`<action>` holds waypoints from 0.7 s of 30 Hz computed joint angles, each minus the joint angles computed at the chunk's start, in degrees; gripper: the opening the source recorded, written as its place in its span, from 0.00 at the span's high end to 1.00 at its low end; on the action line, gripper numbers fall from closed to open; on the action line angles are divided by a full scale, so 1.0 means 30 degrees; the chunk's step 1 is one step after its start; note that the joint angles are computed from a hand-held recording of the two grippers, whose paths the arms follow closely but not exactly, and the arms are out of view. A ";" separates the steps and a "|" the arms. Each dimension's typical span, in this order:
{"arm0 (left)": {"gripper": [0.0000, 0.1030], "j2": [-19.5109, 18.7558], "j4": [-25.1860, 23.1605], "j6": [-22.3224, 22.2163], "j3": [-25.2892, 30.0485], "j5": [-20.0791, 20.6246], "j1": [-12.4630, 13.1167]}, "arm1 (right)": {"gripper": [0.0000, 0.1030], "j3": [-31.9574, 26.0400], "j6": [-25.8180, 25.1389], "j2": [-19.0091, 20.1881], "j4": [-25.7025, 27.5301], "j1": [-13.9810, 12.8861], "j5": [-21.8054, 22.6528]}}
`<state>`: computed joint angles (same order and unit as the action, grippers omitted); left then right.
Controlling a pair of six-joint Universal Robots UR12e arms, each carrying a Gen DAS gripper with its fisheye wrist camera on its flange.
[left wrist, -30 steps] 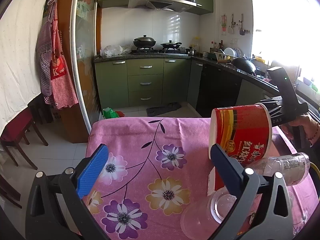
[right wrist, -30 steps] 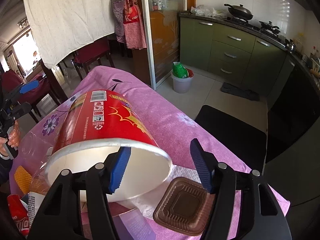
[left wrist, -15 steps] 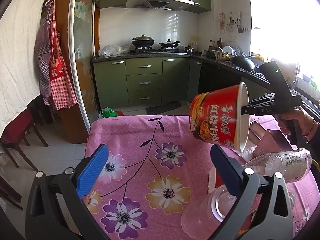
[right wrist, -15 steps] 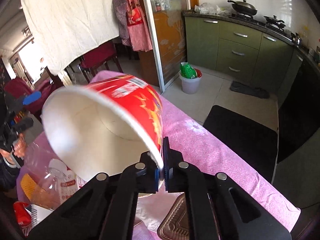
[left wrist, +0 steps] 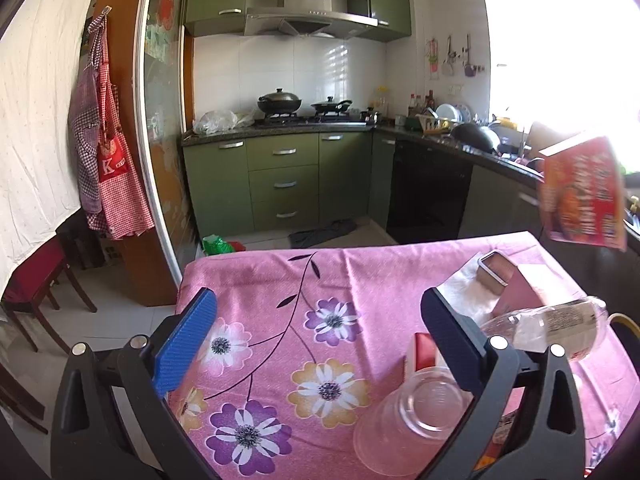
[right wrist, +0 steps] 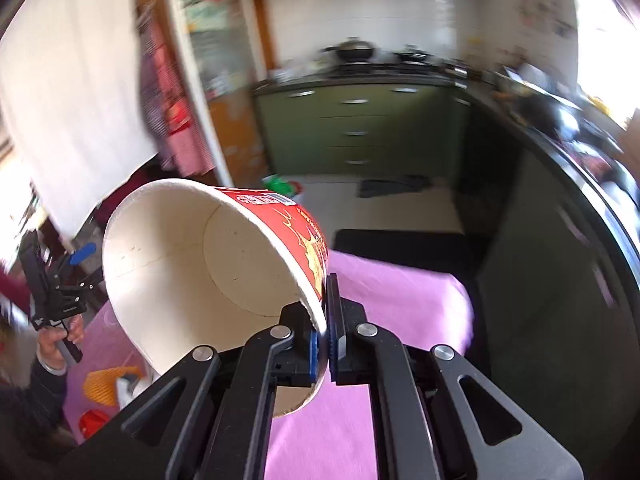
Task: Collect trash
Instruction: 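Carry the paper cup to the blue trash bin with the right gripper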
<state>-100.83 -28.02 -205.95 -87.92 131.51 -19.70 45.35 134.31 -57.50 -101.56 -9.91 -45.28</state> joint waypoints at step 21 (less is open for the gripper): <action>0.06 -0.0003 0.1790 0.1271 -0.0027 -0.0799 -0.0289 | 0.93 0.2906 0.8435 0.1206 0.1814 -0.3701 -1.1361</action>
<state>-100.84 -22.65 -202.13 -88.00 129.11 -20.56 54.07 159.61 -53.89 -96.12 -21.01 -79.36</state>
